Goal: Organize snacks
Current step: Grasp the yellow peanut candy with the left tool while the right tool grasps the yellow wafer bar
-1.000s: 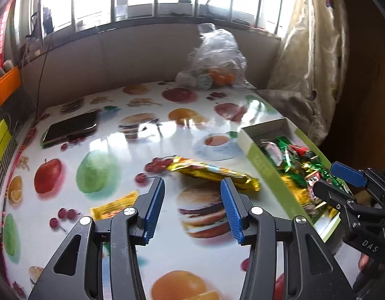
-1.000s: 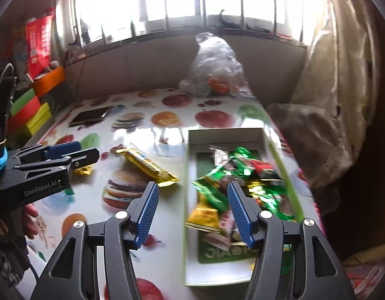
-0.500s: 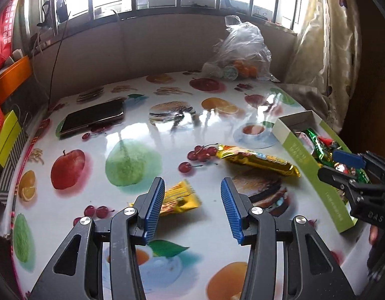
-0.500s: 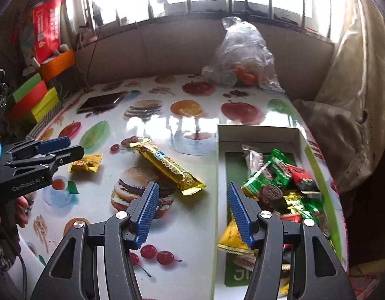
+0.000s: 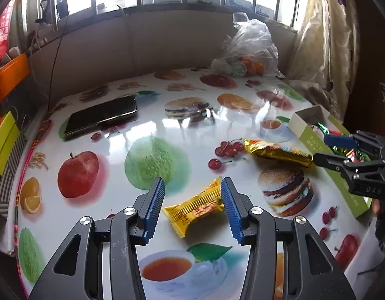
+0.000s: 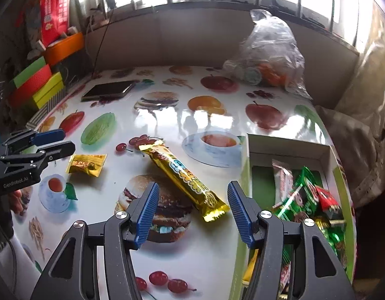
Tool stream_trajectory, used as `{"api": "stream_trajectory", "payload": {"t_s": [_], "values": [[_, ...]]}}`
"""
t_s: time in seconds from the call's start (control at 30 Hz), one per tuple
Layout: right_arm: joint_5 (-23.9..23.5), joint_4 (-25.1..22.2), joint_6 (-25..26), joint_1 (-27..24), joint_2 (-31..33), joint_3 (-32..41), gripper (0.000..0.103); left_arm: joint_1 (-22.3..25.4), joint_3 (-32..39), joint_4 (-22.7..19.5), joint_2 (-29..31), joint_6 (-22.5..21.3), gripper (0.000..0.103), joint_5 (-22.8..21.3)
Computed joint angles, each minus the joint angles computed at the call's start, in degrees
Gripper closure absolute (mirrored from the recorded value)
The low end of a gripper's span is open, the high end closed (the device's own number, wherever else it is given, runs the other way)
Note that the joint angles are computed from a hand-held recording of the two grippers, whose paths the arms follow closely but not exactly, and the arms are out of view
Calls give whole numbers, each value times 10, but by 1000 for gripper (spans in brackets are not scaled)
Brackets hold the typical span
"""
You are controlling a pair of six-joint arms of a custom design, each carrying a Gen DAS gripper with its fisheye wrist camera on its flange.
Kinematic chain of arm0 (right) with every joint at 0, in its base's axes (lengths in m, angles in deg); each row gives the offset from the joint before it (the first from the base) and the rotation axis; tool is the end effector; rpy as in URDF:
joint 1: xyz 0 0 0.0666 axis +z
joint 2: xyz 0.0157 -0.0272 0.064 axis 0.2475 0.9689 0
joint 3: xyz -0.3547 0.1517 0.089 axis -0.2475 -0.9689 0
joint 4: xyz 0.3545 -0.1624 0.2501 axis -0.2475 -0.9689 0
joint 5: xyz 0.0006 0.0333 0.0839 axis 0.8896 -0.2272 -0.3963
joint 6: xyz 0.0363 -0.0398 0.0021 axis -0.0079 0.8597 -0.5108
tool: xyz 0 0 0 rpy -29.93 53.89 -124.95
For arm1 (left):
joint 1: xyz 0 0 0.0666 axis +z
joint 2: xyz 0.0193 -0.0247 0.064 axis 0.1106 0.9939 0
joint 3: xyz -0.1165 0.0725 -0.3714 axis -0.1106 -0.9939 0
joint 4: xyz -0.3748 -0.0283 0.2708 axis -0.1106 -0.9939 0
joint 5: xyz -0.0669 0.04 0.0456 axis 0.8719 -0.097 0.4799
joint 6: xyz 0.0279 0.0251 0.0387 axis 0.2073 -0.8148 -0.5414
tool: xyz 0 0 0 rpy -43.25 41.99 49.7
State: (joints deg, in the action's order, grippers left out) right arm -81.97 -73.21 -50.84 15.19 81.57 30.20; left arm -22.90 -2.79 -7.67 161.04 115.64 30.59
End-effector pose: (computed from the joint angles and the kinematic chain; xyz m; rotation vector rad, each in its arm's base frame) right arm 0.5448 0.0232 0.2872 -0.8474 2.3221 0.3553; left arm 0.4539 -0.2399 0.2793 -0.1281 2.4039 0.0088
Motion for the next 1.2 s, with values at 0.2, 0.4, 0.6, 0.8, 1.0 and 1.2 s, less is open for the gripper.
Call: {"api": "stream_trajectory", "payload": {"t_s": [0.2, 0.4, 0.6, 0.8, 1.0, 1.2], "values": [[9, -15, 26, 13, 26, 21, 46, 18, -12, 5, -2, -8, 55, 44], [31, -24, 37, 25, 51, 41, 46, 25, -21, 17, -4, -15, 55, 71], [36, -49, 48, 29, 71, 59, 46, 23, -22, 16, 2, -22, 55, 105], [28, -70, 52, 32, 76, 62, 46, 11, -22, 14, 4, -23, 55, 113], [20, -72, 48, 32, 72, 57, 59, 5, -16, 7, 3, -34, 55, 93], [38, -56, 45, 34, 73, 56, 59, 17, 2, 1, 14, -43, 55, 95]]}}
